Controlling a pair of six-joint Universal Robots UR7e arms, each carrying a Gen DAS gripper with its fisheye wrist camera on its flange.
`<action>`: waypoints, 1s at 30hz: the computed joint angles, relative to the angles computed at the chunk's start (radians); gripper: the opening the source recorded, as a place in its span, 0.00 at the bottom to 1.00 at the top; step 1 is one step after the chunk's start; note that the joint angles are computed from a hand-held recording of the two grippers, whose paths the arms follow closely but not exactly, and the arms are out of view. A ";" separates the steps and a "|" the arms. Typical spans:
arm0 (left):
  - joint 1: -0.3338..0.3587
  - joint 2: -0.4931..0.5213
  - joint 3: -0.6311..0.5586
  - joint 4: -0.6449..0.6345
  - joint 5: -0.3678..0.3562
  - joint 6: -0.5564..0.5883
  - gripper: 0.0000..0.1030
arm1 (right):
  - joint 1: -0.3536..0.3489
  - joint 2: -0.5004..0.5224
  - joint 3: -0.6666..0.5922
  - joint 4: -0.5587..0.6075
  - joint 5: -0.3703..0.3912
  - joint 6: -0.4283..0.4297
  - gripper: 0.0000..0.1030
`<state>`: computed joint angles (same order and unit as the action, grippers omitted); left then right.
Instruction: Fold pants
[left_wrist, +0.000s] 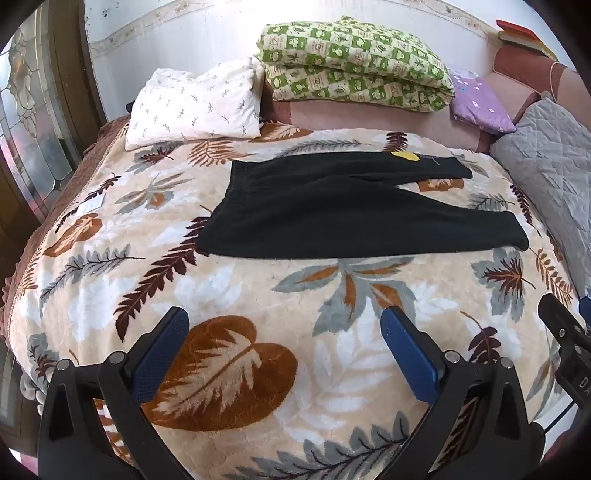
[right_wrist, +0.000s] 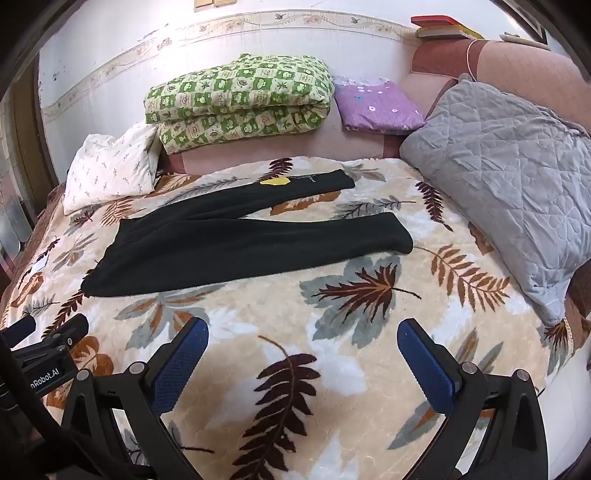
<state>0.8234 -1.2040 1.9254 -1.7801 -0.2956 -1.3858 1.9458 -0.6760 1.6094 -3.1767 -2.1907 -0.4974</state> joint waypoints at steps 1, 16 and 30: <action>0.000 0.004 0.002 0.005 0.016 -0.014 1.00 | 0.001 0.000 0.000 0.000 -0.001 -0.003 1.00; 0.001 -0.008 0.018 -0.023 0.009 0.010 1.00 | 0.004 0.004 -0.011 0.012 -0.012 0.007 1.00; 0.006 -0.008 0.025 -0.038 0.005 0.018 1.00 | 0.004 0.012 -0.013 0.008 -0.014 0.003 0.99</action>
